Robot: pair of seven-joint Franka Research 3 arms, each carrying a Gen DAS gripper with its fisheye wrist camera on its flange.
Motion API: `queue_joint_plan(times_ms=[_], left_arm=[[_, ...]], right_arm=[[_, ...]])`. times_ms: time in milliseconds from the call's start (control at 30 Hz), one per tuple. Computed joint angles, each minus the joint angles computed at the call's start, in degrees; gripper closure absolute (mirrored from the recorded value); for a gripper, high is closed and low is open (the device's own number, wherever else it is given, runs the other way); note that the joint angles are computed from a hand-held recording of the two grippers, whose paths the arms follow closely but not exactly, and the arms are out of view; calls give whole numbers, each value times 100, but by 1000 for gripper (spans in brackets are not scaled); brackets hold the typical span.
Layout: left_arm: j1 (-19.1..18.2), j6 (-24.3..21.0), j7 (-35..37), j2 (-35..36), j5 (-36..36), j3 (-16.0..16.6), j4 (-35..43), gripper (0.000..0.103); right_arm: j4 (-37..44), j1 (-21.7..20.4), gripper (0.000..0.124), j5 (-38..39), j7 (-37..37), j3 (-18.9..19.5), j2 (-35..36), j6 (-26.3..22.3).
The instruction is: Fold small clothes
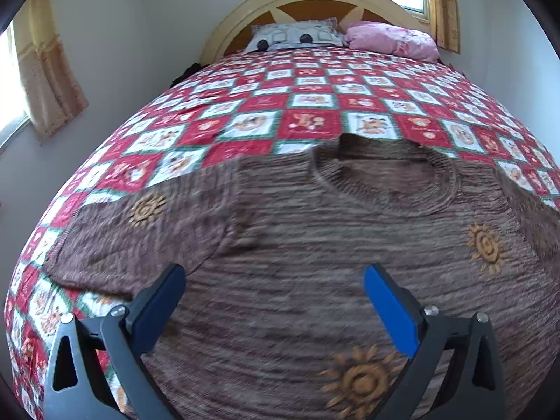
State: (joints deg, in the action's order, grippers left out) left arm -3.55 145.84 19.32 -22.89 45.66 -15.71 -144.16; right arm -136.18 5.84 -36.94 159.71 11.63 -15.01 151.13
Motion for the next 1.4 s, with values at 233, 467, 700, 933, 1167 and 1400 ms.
queue_joint_plan(times_ms=[233, 467, 700, 933, 1167, 1400], left_arm=[[-35, 102, 19, 383, 94, -18, 333, 0], [-110, 142, 5, 573, 58, 47, 422, 0], [-155, 145, 14, 596, 61, 75, 409, 0], [-133, 344, 200, 233, -15, 186, 74, 0], [198, 606, 344, -518, -19, 149, -639, 0], [421, 1155, 493, -988, -420, 350, -1296, 0]], right_arm=[[193, 118, 53, -401, 53, 63, 227, -536], [210, 320, 84, -560, -101, -96, 298, -428], [241, 415, 109, -569, -48, -138, 348, -250], [333, 453, 115, -379, -126, -58, 146, -277], [759, 576, 115, -446, -221, 252, 80, -295], [1567, 1057, 115, -600, -212, 473, 614, -195]])
